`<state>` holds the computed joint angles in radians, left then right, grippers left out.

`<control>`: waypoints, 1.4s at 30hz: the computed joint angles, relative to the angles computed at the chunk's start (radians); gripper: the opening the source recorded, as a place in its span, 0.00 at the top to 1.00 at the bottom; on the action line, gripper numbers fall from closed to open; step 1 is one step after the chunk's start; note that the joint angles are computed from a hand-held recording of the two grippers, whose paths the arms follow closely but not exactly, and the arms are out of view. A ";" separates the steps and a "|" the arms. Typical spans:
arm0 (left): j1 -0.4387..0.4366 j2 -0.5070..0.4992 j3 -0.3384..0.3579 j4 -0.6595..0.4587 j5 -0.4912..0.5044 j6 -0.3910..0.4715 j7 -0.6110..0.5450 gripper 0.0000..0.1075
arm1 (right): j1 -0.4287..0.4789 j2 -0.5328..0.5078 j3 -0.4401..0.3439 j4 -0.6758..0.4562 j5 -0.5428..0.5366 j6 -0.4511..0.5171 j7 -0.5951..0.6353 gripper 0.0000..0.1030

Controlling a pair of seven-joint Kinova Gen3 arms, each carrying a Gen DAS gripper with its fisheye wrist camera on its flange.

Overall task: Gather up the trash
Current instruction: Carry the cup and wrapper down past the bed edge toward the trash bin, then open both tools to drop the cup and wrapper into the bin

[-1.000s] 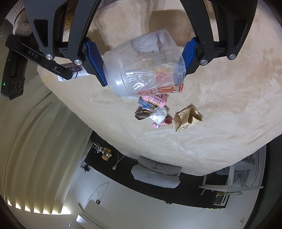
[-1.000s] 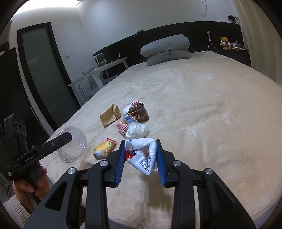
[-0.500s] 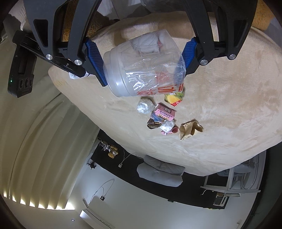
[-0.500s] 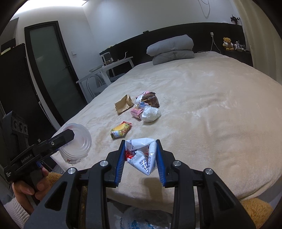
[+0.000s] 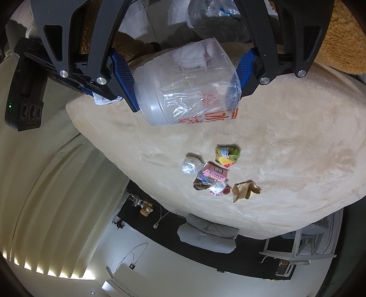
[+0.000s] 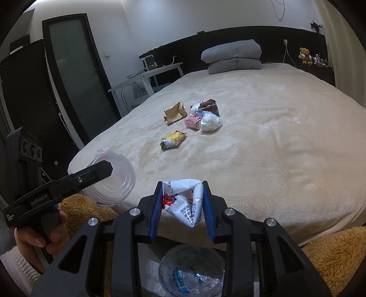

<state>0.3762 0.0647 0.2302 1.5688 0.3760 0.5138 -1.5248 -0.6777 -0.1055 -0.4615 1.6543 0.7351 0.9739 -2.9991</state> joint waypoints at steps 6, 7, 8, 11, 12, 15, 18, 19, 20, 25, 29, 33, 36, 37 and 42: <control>-0.007 0.037 -0.001 -0.028 0.009 0.093 0.008 0.31 | 0.016 -0.001 0.040 0.003 -0.136 -0.040 0.085 0.68; -0.006 0.043 -0.001 -0.033 0.003 0.108 0.014 0.31 | 0.019 0.004 0.041 0.000 -0.154 -0.035 0.097 0.68; -0.004 0.049 -0.001 -0.036 -0.002 0.120 0.018 0.31 | 0.020 0.009 0.043 -0.003 -0.168 -0.033 0.107 0.68; -0.005 0.069 0.000 -0.050 -0.002 0.160 0.029 0.31 | 0.025 0.022 0.060 -0.010 -0.228 -0.031 0.141 0.68; -0.007 0.077 0.001 -0.054 0.004 0.175 0.027 0.31 | 0.027 0.025 0.069 -0.010 -0.252 -0.036 0.153 0.68; -0.004 0.095 0.000 -0.066 -0.006 0.211 0.040 0.31 | 0.036 0.038 0.098 -0.010 -0.338 -0.046 0.201 0.68; -0.009 0.112 -0.002 -0.074 -0.002 0.252 0.054 0.31 | 0.052 0.046 0.129 -0.003 -0.437 -0.068 0.253 0.68; -0.010 0.121 -0.003 -0.079 -0.002 0.269 0.058 0.31 | 0.059 0.050 0.140 0.000 -0.474 -0.077 0.274 0.68; -0.008 0.129 -0.005 -0.087 -0.009 0.287 0.068 0.31 | 0.066 0.055 0.151 0.001 -0.513 -0.085 0.296 0.68; -0.006 0.174 -0.008 -0.117 -0.021 0.361 0.104 0.31 | 0.094 0.093 0.186 -0.003 -0.660 -0.082 0.374 0.68; -0.002 0.210 -0.011 -0.145 -0.033 0.421 0.132 0.31 | 0.108 0.127 0.205 -0.008 -0.745 -0.063 0.415 0.67; -0.006 0.239 -0.014 -0.160 -0.033 0.466 0.152 0.31 | 0.124 0.156 0.222 -0.007 -0.827 -0.060 0.460 0.67; -0.005 0.267 -0.014 -0.178 -0.033 0.502 0.169 0.31 | 0.125 0.182 0.228 -0.017 -0.847 -0.036 0.467 0.67; -0.006 0.276 -0.014 -0.184 -0.031 0.516 0.172 0.31 | 0.126 0.191 0.230 -0.020 -0.856 -0.027 0.470 0.67; -0.003 0.323 -0.013 -0.222 -0.035 0.586 0.182 0.31 | 0.133 0.226 0.243 -0.027 -0.895 -0.006 0.480 0.67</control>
